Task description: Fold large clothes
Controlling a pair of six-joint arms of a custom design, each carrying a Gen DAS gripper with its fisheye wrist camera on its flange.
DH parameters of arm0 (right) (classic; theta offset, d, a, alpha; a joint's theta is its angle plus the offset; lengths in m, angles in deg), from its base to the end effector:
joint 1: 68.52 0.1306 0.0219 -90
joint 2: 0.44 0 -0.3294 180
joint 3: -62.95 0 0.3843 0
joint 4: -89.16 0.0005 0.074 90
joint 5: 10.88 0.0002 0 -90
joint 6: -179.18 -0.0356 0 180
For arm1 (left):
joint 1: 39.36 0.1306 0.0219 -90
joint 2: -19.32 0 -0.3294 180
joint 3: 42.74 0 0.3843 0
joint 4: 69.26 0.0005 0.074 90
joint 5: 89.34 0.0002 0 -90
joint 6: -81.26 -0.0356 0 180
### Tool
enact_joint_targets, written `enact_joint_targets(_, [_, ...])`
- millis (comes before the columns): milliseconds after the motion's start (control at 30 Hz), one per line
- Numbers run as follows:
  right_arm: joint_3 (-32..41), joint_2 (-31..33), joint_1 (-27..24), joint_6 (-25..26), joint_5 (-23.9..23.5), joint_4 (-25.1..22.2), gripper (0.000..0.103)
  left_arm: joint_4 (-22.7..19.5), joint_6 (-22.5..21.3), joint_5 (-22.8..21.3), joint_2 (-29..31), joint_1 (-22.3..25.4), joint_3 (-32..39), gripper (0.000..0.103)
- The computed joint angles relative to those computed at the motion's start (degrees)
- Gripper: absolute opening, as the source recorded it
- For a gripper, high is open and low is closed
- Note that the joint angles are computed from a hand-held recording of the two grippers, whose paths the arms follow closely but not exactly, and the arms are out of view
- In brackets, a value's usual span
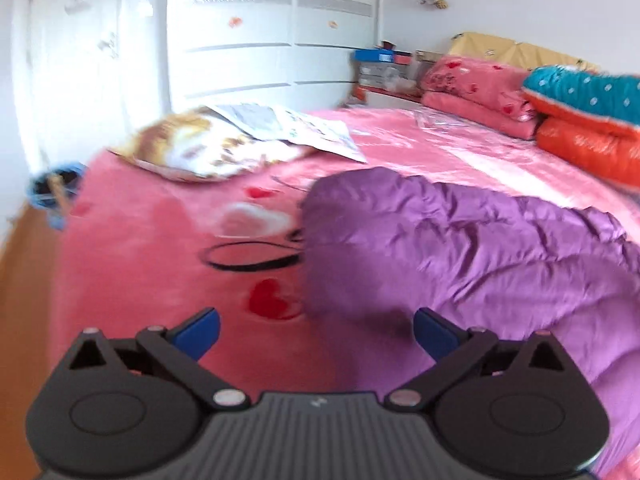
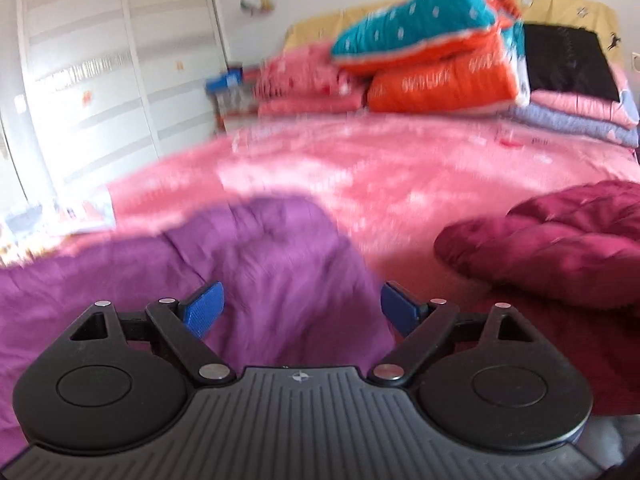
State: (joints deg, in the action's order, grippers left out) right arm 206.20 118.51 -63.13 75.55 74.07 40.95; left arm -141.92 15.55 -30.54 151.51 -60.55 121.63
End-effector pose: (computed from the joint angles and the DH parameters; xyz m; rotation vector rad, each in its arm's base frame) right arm 0.6285 0.0619 0.5324 0.0864 1.9971 0.3017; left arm 0.6104 -0.2174 0.5114 -0.3344 2.1384 0.1701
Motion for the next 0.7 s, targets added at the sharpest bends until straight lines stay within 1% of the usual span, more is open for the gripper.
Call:
enact_joint_targets(33, [-2.7, -1.9, 0.2, 0.0, -0.4, 1.7, 0.103, 1.4, 0.7, -1.8, -3.3, -0.8, -5.2, 0.102])
enact_joint_targets(67, [-6.7, -4.4, 0.4, 0.5, -0.9, 3.8, 0.103, 4.4, 1.3, -3.0, -7.6, -1.6, -12.2, 0.102])
enact_joint_targets(100, [-11.2, -7.8, -0.2, 1.3, -2.1, 5.3, 0.103, 5.7, 2.5, -3.9, -10.5, -2.8, -16.7, 0.102])
enact_joint_targets(167, [-14.7, -10.6, -0.5, 3.2, -3.6, 5.8, 0.103, 7.3, 5.2, -5.4, -15.3, -5.4, -23.6, 0.102])
enact_joint_targets(200, [-17.0, -12.4, -1.2, 4.5, -4.9, 6.1, 0.103, 7.5, 6.5, -6.1, -17.0, -6.7, -25.9, 0.102])
enact_joint_targets(267, [-24.1, -17.9, -1.5, 6.0, -5.8, 7.7, 0.103, 8.7, 8.5, -7.2, -20.5, -9.7, -30.7, 0.102])
enact_joint_targets(333, [-29.5, -22.6, -2.0, 6.8, -6.8, 8.3, 0.103, 9.5, 10.2, -9.5, -23.0, -13.1, -34.3, 0.102])
enact_joint_targets(367, [-32.4, -25.2, -2.3, 7.0, -7.4, 8.4, 0.103, 9.2, 11.1, -10.9, -23.7, -14.9, -35.2, 0.102])
enact_joint_targets(400, [-35.6, -29.3, -3.3, 7.4, -8.5, 7.2, 0.103, 8.2, 12.5, -12.6, -24.1, -16.8, -35.5, 0.102])
enact_joint_targets(467, [-41.2, -36.0, -4.3, 7.1, -9.0, 5.6, 0.103, 6.7, 14.8, -14.4, -25.3, -20.4, -36.3, 0.102])
enact_joint_targets(567, [-46.7, -43.8, -6.5, 7.1, -10.9, 1.7, 0.103, 3.5, 19.7, -17.1, -27.3, -26.1, -36.9, 0.102])
enact_joint_targets(600, [-47.8, -46.3, -7.3, 7.1, -11.2, -0.2, 0.103, 1.5, 21.4, -17.7, -27.4, -27.8, -36.1, 0.102])
enact_joint_targets(700, [-50.5, -53.2, -9.7, 7.9, -11.4, -5.7, 0.103, -8.3, 29.4, -20.3, -25.8, -33.2, -30.4, 0.102])
